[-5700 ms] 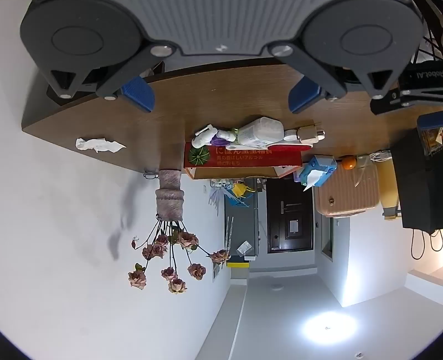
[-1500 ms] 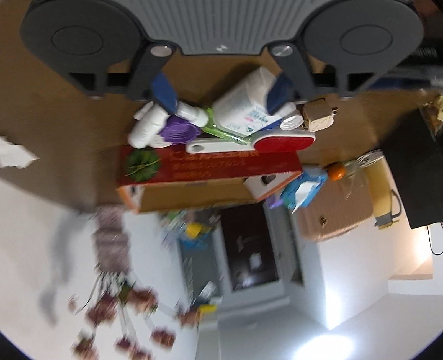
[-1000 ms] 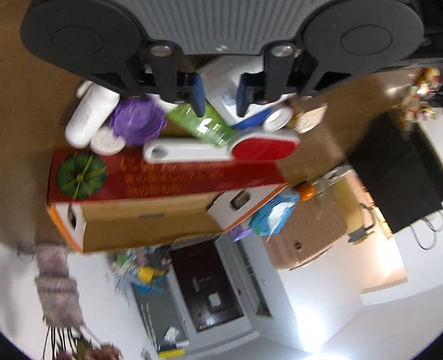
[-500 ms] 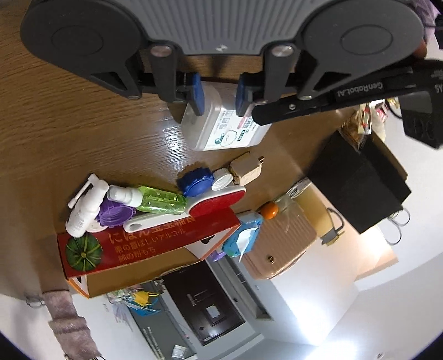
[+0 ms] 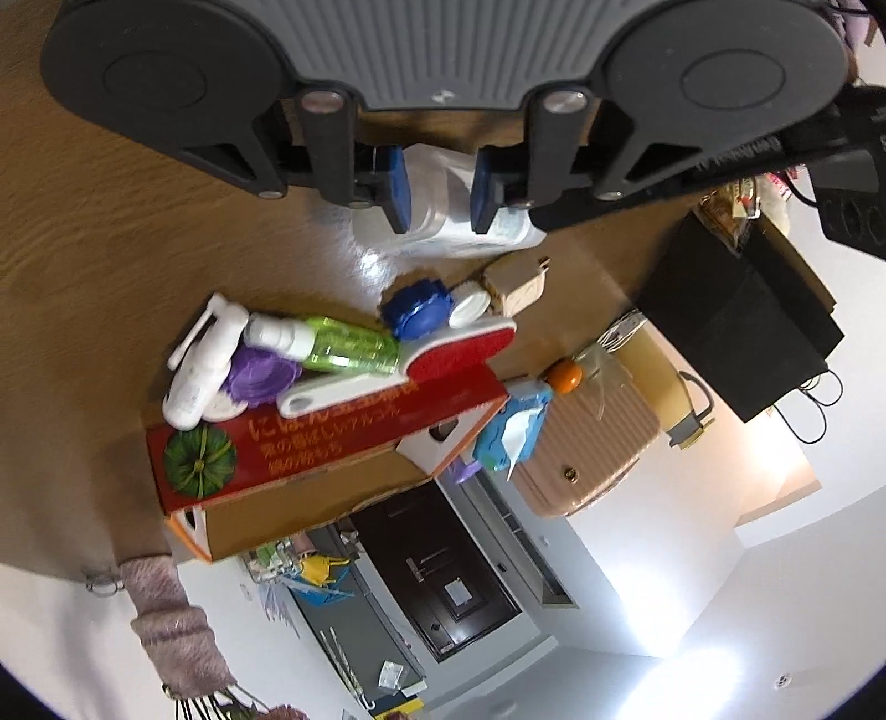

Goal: Organize rigid objects
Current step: 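Lift the white container with the right tool toward the cardboard box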

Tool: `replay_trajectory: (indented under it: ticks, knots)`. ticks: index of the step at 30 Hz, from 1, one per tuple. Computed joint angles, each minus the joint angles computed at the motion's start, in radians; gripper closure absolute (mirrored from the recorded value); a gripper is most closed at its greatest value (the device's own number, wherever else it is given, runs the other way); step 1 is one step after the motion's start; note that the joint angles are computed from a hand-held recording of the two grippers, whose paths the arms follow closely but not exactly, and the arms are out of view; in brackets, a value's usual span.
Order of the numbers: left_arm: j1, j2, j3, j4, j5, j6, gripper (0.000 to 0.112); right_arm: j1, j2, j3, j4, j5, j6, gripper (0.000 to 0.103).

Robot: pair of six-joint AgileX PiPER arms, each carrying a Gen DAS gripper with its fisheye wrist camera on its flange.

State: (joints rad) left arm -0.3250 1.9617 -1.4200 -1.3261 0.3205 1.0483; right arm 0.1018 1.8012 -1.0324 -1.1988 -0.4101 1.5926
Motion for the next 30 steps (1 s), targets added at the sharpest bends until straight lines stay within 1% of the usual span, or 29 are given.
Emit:
replay_trajectory:
  ticks: [3, 4, 5, 6, 7, 8, 9, 10, 11, 12, 13, 15, 16, 17, 18, 19, 20, 21, 22, 23, 24, 26, 27, 28, 30]
  knots:
    - [-0.001, 0.039, -0.101, 0.111, 0.031, -0.101, 0.085, -0.015, 0.018, -0.051, -0.061, 0.004, 0.063, 0.080]
    - [-0.007, 0.051, -0.126, 0.124, 0.027, -0.115, 0.085, -0.017, 0.022, -0.068, -0.079, 0.010, 0.079, 0.080]
    - [-0.019, 0.059, -0.141, 0.131, 0.000, -0.121, 0.085, -0.019, 0.025, -0.087, -0.100, 0.018, 0.091, 0.080]
    - [-0.020, 0.074, -0.173, 0.154, 0.006, -0.148, 0.085, -0.024, 0.030, -0.104, -0.117, 0.019, 0.103, 0.080]
    - [-0.005, 0.087, -0.218, 0.166, 0.052, -0.168, 0.087, -0.042, 0.039, -0.123, -0.150, -0.008, 0.124, 0.080]
    - [0.016, 0.118, -0.277, 0.141, 0.139, -0.149, 0.111, -0.069, 0.059, -0.154, -0.191, -0.076, 0.152, 0.088]
    - [0.024, 0.167, -0.348, 0.078, 0.238, -0.160, 0.110, -0.089, 0.091, -0.201, -0.233, -0.163, 0.218, 0.101]
    - [0.029, 0.206, -0.417, 0.055, 0.308, -0.189, 0.112, -0.093, 0.120, -0.252, -0.279, -0.210, 0.292, 0.102]
    - [0.032, 0.226, -0.467, 0.072, 0.338, -0.184, 0.112, -0.088, 0.134, -0.299, -0.327, -0.217, 0.327, 0.098]
    - [0.028, 0.235, -0.516, 0.129, 0.328, -0.184, 0.112, -0.083, 0.134, -0.334, -0.377, -0.184, 0.334, 0.101]
    - [0.008, 0.250, -0.570, 0.221, 0.279, -0.220, 0.111, -0.060, 0.135, -0.359, -0.405, -0.111, 0.333, 0.101]
    - [0.000, 0.266, -0.602, 0.311, 0.225, -0.300, 0.110, -0.058, 0.139, -0.392, -0.463, -0.048, 0.372, 0.100]
    - [-0.004, 0.258, -0.579, 0.330, 0.175, -0.287, 0.107, -0.070, 0.136, -0.386, -0.454, -0.047, 0.346, 0.096]
    - [-0.005, 0.238, -0.528, 0.320, 0.124, -0.241, 0.095, -0.079, 0.128, -0.366, -0.429, -0.044, 0.308, 0.094]
    - [-0.002, 0.215, -0.469, 0.308, 0.085, -0.202, 0.083, -0.086, 0.121, -0.338, -0.396, -0.044, 0.262, 0.089]
    - [0.007, 0.194, -0.408, 0.293, 0.060, -0.180, 0.051, -0.098, 0.120, -0.319, -0.386, -0.052, 0.240, 0.078]
    - [0.018, 0.177, -0.359, 0.266, 0.051, -0.168, 0.033, -0.108, 0.127, -0.307, -0.384, -0.064, 0.239, 0.069]
    - [0.030, 0.164, -0.318, 0.265, 0.048, -0.192, 0.033, -0.115, 0.134, -0.293, -0.364, -0.078, 0.235, 0.054]
    - [0.042, 0.158, -0.294, 0.300, 0.062, -0.254, 0.037, -0.118, 0.152, -0.292, -0.346, -0.092, 0.238, 0.052]
    - [0.056, 0.153, -0.265, 0.329, 0.078, -0.306, 0.037, -0.121, 0.175, -0.298, -0.338, -0.118, 0.247, 0.052]
    - [0.063, 0.151, -0.248, 0.335, 0.081, -0.326, 0.037, -0.121, 0.197, -0.308, -0.335, -0.143, 0.256, 0.052]
    - [0.071, 0.127, -0.194, 0.367, 0.065, -0.364, 0.037, -0.104, 0.232, -0.335, -0.337, -0.157, 0.266, 0.052]
    - [0.072, 0.113, -0.167, 0.363, 0.058, -0.355, 0.038, -0.095, 0.252, -0.356, -0.334, -0.160, 0.253, 0.052]
    - [0.080, 0.100, -0.145, 0.326, 0.069, -0.309, 0.038, -0.088, 0.273, -0.386, -0.332, -0.163, 0.246, 0.052]
    - [0.092, 0.081, -0.101, 0.237, 0.101, -0.205, 0.038, -0.074, 0.336, -0.489, -0.390, -0.175, 0.308, 0.052]
